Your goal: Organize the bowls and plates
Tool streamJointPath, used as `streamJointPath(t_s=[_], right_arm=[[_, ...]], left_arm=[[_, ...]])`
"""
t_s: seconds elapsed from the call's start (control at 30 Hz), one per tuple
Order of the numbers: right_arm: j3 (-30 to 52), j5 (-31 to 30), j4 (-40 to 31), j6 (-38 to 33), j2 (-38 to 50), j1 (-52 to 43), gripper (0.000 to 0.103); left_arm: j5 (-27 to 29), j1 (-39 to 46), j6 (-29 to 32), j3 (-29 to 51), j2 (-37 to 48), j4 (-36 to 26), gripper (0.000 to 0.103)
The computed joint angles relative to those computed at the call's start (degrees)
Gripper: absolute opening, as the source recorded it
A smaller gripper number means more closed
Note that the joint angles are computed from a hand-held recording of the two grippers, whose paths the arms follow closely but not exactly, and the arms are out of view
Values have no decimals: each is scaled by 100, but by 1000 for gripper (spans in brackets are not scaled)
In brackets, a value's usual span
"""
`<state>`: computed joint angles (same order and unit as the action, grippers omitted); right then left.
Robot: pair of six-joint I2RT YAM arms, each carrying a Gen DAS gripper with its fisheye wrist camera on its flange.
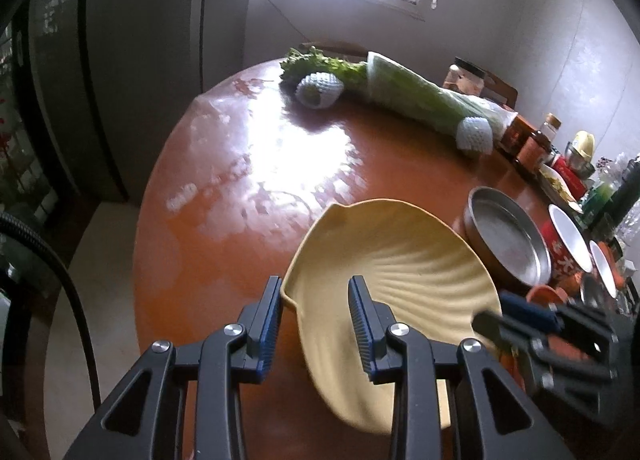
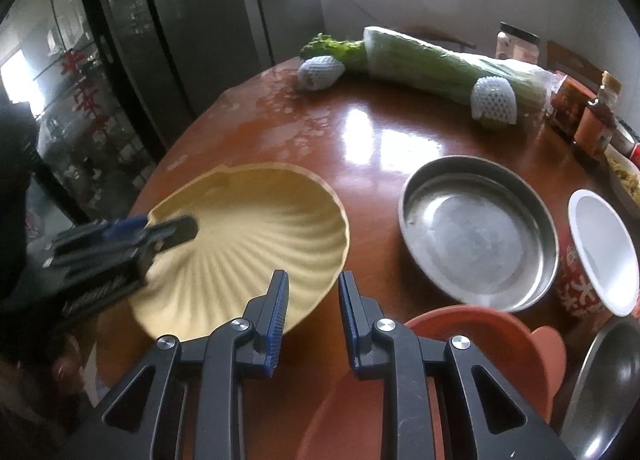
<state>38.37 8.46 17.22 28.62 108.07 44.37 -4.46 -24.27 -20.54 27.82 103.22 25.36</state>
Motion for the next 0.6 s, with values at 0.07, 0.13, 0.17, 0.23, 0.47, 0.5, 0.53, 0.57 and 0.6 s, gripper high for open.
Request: streamJointPath(t_s=[0.07, 0.13, 0.17, 0.23, 0.47, 0.5, 0.53, 0.57, 0.6], right_arm=[[33, 72, 5, 77, 56, 131, 26], [77, 79, -4, 159, 124, 198, 26], [79, 58, 18, 197, 143, 224, 26], [59, 69, 74, 265, 157, 280, 26], [-94, 203, 172, 484, 26, 477, 28], [-103, 208, 190, 493, 21, 491, 28], [-114, 207, 221, 511, 23, 492, 28], [-119, 193, 235, 520, 24, 492, 28], [-115, 183, 229, 525, 29, 489, 28]], left_arm=[[0, 70, 85, 146, 134, -59, 34], [11, 144, 157, 276, 261, -134, 34], [29, 171, 198, 314, 311, -119, 34], [97, 221, 209, 413, 417, -143, 34], [134, 226, 274, 618, 634, -164, 34], [129, 229, 289, 644, 658, -186, 34], [139, 236, 297, 654, 671, -187, 34], [129, 234, 303, 664, 686, -186, 34], [114, 228, 309, 679, 700, -202, 34]])
